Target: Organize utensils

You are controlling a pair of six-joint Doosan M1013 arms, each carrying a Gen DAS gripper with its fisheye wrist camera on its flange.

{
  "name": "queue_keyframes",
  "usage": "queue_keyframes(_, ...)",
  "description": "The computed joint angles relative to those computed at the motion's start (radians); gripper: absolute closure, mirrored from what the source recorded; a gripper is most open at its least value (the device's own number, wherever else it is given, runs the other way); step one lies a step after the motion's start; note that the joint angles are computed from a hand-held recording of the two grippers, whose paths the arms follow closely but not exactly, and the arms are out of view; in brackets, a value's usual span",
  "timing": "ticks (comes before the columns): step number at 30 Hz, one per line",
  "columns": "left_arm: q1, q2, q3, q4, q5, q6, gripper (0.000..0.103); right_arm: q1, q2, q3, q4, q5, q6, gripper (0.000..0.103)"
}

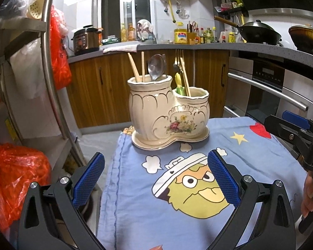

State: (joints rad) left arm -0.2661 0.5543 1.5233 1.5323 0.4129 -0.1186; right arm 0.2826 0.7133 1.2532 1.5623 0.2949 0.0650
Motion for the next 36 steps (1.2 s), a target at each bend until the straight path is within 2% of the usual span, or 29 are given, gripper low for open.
queue_keyframes(16, 0.003, 0.001, 0.0, -0.012, -0.011, -0.001, 0.005, 0.004, 0.006, -0.011, -0.069, -0.01, 0.058, 0.005)
queue_keyframes(36, 0.001, 0.008, -0.004, -0.029, -0.012, 0.022, 0.005, 0.008, 0.009, -0.011, -0.081, -0.022, 0.072, 0.005)
